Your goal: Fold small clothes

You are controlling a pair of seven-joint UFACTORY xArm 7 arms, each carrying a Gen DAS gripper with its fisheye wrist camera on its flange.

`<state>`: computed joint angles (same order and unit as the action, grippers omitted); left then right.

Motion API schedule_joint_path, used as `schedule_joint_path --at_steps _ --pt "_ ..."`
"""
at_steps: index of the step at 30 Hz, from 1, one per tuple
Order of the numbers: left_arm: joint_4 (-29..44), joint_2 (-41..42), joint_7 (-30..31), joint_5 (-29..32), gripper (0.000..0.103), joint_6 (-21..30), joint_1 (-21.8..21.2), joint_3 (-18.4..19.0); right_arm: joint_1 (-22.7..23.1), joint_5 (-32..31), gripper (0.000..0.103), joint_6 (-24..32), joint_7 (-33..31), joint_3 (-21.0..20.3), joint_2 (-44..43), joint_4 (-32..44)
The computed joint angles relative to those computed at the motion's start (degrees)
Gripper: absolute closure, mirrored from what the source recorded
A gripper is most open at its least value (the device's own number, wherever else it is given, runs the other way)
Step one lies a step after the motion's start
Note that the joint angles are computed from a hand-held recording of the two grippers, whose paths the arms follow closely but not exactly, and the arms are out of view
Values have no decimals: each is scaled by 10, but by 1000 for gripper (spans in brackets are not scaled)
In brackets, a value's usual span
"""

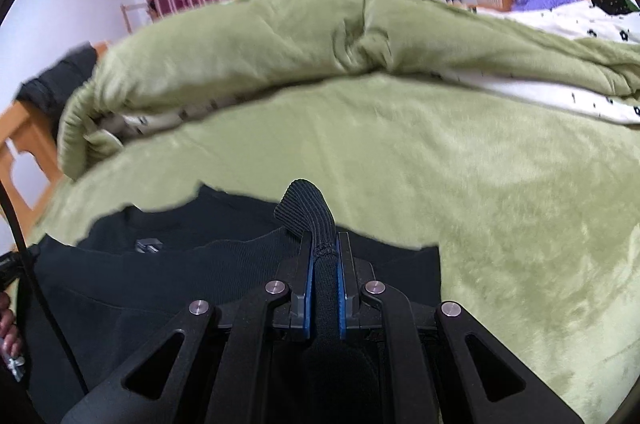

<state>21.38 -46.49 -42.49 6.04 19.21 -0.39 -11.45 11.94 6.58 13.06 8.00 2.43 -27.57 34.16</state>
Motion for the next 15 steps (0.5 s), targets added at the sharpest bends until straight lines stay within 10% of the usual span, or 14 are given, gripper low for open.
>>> schedule_joint_path --at_steps 9,15 --pt "13 -7 19 -19 76 87 -28 20 -51 -62 61 47 43 55 -32 -1" --pt "11 -66 18 -2 53 126 -34 -3 31 -46 59 114 48 67 -118 -21"
